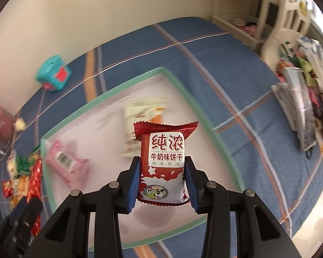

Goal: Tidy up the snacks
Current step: 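Carry both red packets into the tray and open both tools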

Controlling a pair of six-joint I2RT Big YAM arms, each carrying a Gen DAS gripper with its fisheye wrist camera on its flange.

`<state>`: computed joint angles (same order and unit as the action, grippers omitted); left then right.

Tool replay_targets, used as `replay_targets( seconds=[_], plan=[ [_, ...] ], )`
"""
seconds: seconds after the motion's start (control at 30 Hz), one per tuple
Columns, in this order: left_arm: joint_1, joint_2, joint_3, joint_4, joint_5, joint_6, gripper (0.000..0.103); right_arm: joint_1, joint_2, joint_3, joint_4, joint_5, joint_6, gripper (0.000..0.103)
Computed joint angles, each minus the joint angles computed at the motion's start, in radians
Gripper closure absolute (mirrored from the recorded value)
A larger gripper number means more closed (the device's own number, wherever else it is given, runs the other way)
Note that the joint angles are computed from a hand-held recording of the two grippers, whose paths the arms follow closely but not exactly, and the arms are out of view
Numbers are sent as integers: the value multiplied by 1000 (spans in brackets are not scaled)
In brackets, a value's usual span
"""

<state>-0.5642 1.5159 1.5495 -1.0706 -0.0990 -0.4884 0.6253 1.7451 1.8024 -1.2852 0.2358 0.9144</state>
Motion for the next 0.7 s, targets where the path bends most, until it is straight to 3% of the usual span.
replay_targets(
  seconds=[0.13,0.37,0.7],
  plan=[
    [-37,39,22,-24,-23,26,56,-11,-15,-19,-15,4,18,62],
    [-55,90,34,-51,-34,56,56,-17,12,-30,-29,-65,27,62],
    [-49,126,27,-95,-21,41,56,-14,44,-15,-75,-96,21,62]
  ],
)
